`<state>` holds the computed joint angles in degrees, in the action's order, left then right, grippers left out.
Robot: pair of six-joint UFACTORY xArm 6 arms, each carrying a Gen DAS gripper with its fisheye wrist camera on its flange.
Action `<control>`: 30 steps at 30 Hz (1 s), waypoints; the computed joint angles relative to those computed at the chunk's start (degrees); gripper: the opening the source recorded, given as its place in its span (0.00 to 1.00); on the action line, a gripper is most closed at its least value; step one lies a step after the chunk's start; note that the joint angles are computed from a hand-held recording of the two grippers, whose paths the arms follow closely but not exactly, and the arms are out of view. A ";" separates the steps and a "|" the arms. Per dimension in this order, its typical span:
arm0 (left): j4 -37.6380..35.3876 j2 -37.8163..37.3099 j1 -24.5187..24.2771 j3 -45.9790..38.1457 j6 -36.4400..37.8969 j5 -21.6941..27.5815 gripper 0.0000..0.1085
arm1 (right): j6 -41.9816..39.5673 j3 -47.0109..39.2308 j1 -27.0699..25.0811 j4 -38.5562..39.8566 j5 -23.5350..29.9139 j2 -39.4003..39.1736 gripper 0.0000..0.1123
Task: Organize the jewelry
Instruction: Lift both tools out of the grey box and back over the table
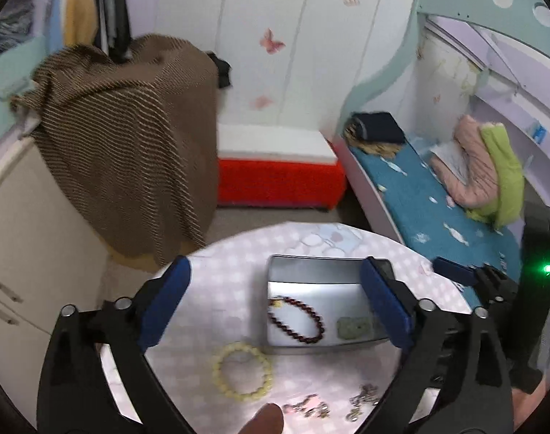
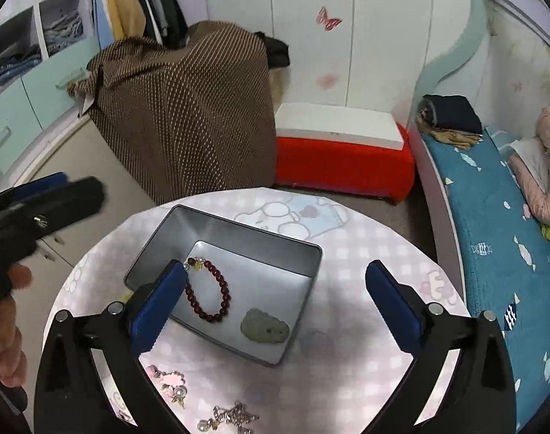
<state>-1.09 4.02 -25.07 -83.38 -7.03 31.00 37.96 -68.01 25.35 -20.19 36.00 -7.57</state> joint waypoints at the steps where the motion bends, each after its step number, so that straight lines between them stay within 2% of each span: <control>1: 2.25 -1.26 -0.08 1.29 -1.80 -0.78 0.89 | 1.63 0.61 0.13 -1.09 -0.07 -0.82 0.86; 8: 17.43 -12.96 0.12 12.85 -15.14 -6.28 0.90 | 12.80 4.08 2.55 -10.49 -0.44 -7.00 0.86; 17: 30.87 -24.47 -0.24 21.70 -26.17 -7.39 0.90 | 21.84 5.93 6.97 -19.15 1.79 -13.53 0.86; 30: 33.67 -37.04 -1.06 32.31 -29.46 -7.14 0.90 | 33.93 11.83 15.97 -30.13 9.18 -24.84 0.86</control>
